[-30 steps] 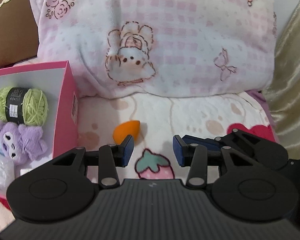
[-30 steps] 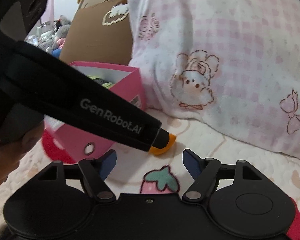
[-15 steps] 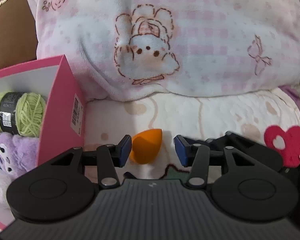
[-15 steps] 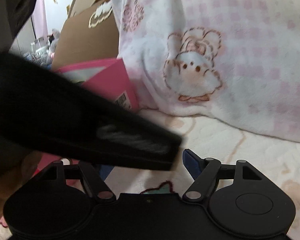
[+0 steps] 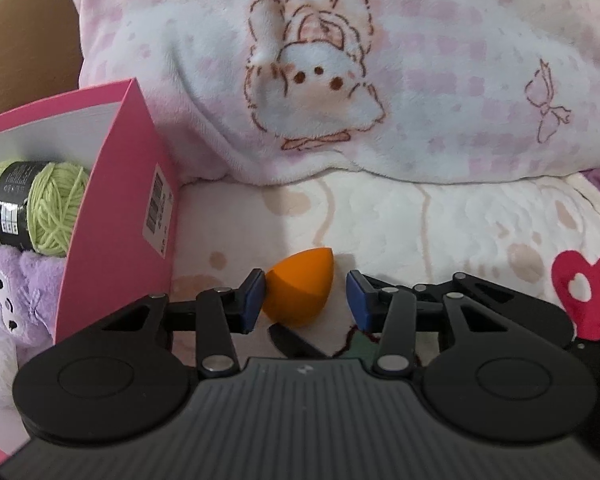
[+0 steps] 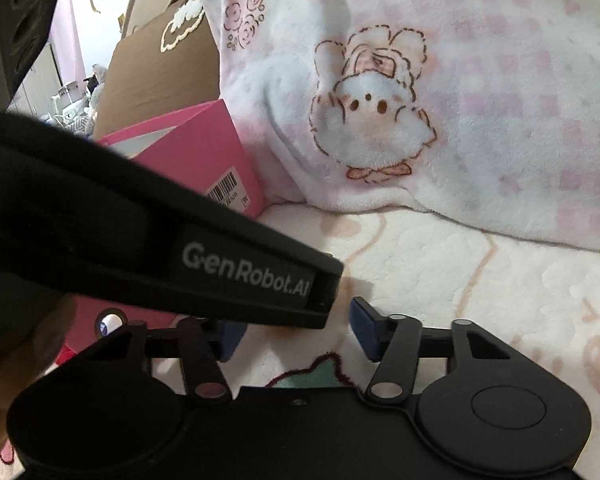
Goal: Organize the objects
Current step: 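Close the left tool on the orange makeup sponge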
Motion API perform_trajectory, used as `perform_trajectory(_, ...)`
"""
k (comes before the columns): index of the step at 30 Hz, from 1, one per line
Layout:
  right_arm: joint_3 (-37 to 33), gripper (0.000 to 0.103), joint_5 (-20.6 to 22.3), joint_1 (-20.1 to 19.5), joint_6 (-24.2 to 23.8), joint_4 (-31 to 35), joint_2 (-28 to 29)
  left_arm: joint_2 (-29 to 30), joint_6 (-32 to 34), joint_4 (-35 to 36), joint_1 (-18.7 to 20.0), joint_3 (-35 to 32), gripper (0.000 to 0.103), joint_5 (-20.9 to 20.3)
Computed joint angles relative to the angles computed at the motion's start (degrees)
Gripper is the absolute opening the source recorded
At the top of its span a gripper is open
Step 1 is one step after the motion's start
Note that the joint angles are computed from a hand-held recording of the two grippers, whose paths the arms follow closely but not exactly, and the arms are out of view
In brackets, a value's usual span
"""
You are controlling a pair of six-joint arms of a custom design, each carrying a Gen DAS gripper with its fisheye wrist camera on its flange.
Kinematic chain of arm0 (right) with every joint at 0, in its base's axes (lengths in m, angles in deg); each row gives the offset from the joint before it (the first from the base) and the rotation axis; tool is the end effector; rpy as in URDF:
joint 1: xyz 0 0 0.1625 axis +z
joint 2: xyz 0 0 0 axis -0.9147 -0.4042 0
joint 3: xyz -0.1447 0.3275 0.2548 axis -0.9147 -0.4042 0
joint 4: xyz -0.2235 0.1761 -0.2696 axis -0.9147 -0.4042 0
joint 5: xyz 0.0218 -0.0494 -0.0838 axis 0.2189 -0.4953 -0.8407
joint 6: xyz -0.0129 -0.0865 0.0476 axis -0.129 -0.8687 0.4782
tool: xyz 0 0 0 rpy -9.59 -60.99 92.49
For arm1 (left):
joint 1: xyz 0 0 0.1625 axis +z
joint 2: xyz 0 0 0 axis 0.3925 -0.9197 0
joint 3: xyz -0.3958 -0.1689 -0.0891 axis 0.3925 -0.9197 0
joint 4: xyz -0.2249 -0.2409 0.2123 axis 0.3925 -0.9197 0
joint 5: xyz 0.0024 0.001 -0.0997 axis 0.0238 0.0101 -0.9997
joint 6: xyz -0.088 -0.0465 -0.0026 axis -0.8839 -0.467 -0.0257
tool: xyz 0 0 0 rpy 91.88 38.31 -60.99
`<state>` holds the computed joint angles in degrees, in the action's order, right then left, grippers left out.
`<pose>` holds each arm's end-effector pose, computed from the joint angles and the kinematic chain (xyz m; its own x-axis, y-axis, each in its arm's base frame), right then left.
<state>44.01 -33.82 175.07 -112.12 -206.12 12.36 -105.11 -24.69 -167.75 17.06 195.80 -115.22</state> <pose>0.2633 -0.3885 -0.0670 -0.6358 -0.6993 0.3268 -0.7703 0.5474 -0.3272 -0.0622 -0.3398 0.2242 -0.7312 -0.3222 -0.6013 0.1941 0.7468 -0.6361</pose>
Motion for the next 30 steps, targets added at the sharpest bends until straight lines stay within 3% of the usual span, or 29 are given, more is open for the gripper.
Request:
perform_trajectory(2, -0.01, 0.050, -0.40, 0.09, -0.15, -0.36, 0.25, -0.09, 0.38, -0.98, 0.16, 0.29, 0.036, 0.08)
perform_trajectory(4, -0.11, 0.048, 0.35, -0.22, 1.96, 1.07, -0.14, -0.15, -2.25, 3.02, 0.27, -0.64, 0.034, 0.70)
perform_trajectory(9, -0.51, 0.045, -1.11, 0.66, 3.30, -0.14, 0.80, -0.43, -1.49, 1.83, 1.00, -0.96, 0.034, 0.26)
perform_trajectory(11, 0.00, 0.032, -1.01, 0.72, 4.35, -0.42, 0.47, -0.67, 0.28, -0.42, 1.25, -0.40, 0.033, -0.26)
perform_trajectory(12, 0.42, 0.032, -0.10, 0.71, 5.08, -0.63, 0.24, -1.00, 0.36, -0.46, 1.11, -0.27, 0.033, -0.35)
perform_trajectory(15, 0.10, 0.032, -2.78, 2.51, 5.29, -1.37, 0.86, -2.39, 1.28, 0.11, 0.92, -0.19, 0.033, -1.46)
perform_trajectory(22, 1.09, 0.032, -3.57, 2.32, 4.79, 0.30, -0.57, -6.11, 4.93, -7.01, 1.28, 1.84, 0.030, -5.98)
perform_trajectory(27, 2.43, 0.035, -7.25, 3.10, 5.56, -0.25, -2.01, -3.83, 12.41, -18.00, 3.53, 2.13, 0.030, -12.84)
perform_trajectory(30, 2.87, 0.043, -8.64, 3.42, 6.00, -3.12, -1.29, -2.02, 14.09, -22.45, 4.65, 2.04, 0.029, -16.15)
